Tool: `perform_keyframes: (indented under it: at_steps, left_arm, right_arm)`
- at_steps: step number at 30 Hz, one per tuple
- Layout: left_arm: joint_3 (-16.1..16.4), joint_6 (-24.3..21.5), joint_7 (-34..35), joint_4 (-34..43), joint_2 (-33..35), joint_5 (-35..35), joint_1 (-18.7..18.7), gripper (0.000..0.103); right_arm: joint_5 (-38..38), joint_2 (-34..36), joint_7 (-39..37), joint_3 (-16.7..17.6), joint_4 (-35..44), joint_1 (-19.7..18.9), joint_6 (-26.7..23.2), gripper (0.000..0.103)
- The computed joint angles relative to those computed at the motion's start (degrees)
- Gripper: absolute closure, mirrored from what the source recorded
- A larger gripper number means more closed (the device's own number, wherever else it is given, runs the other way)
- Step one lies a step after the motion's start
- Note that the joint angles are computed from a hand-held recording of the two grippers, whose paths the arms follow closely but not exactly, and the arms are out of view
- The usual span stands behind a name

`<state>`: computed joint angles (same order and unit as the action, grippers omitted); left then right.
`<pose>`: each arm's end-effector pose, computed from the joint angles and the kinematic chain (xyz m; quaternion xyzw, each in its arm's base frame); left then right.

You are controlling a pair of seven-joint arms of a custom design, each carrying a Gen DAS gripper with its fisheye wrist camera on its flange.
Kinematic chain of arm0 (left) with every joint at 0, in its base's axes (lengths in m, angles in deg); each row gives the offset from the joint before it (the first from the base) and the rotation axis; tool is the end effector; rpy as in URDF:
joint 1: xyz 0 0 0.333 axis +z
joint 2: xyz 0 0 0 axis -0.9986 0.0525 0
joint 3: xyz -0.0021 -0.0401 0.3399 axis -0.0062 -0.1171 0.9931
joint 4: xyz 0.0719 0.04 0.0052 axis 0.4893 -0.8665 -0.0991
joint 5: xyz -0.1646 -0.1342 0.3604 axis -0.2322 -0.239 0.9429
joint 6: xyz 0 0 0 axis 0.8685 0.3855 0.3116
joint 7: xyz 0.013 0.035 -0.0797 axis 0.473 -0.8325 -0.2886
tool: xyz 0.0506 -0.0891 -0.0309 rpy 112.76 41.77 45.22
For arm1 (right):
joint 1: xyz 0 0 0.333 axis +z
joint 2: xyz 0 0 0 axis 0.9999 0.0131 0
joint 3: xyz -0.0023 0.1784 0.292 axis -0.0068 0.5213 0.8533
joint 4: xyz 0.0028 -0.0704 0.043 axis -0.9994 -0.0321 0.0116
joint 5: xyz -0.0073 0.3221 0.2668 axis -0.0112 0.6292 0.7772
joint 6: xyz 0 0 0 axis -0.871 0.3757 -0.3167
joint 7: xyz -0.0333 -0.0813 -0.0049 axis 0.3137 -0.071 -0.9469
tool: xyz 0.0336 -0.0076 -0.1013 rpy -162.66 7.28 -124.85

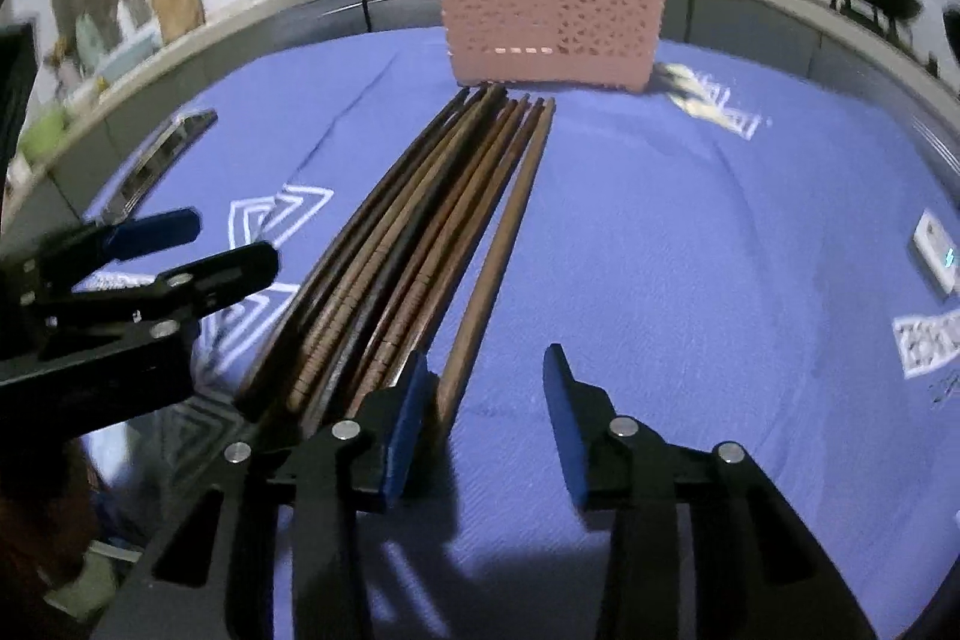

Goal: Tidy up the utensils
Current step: 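Grasp one brown chopstick with the left gripper while the right gripper grasps another, then lift the held chopsticks with both grippers and carry them above the pink basket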

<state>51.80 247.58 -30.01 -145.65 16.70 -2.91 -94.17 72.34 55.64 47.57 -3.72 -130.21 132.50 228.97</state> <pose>0.5196 -0.1860 0.3028 -0.6717 0.6599 -0.2208 0.2540 0.5176 0.3567 0.2837 -0.7983 0.4848 -0.1748 0.3117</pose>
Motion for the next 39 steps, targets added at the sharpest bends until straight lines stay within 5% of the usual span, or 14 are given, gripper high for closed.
perform_keyframes:
  at_steps: [2, 6, 18, 21, 22, 23, 30, 32, 34, 39]
  left_arm:
    - [-0.3, 0.0, 3.9, 0.7, 1.5, -4.0, 0.3, 0.047]
    - [0.3, 0.3, 3.8, 1.7, 2.2, -3.8, -0.3, 0.047]
    - [1.0, -0.3, 11.1, 3.0, 3.8, -10.4, -1.6, 0.053]
    - [1.8, -0.2, 9.3, 2.8, 3.4, -8.4, -1.7, 0.079]
    - [1.8, 0.7, 10.3, 2.4, 3.2, -8.9, -1.2, 0.096]
    - [1.5, 2.4, 12.8, 1.5, 2.8, -10.9, -0.1, 0.096]
    - [-0.9, 6.5, 31.8, -3.7, 0.0, -25.8, 3.5, 0.096]
    - [-2.4, 5.2, 38.9, -2.7, 0.8, -32.1, 4.4, 0.096]
    - [-3.9, 4.9, 46.0, -0.7, 2.3, -38.6, 5.7, 0.095]
    - [-4.9, 0.5, 57.0, 7.6, 7.8, -47.7, 6.1, 0.089]
  right_arm:
    - [0.0, 0.8, -1.2, -1.7, -0.3, 2.2, 2.7, 0.067]
    - [7.6, 3.1, -7.2, -11.8, 0.6, 13.0, 5.6, 0.067]
    - [12.9, 3.0, -15.1, -5.4, 2.0, 6.9, 6.8, 0.073]
    - [15.0, 2.3, -16.5, -4.0, 1.9, 4.5, 6.0, 0.087]
    - [15.9, 1.9, -17.0, -3.9, 1.6, 3.9, 5.4, 0.089]
    - [16.8, 1.4, -17.5, -4.3, 1.2, 3.7, 4.8, 0.090]
    - [12.0, -3.5, -15.4, 0.2, -1.4, -5.6, -6.4, 0.089]
    - [7.1, -2.8, -10.4, -3.7, 1.7, -4.0, -13.9, 0.088]
    - [4.6, -1.2, -9.2, -3.0, 5.9, -5.9, -19.1, 0.088]
    - [-9.8, 7.2, 1.4, -7.8, 20.5, -3.4, -27.8, 0.087]
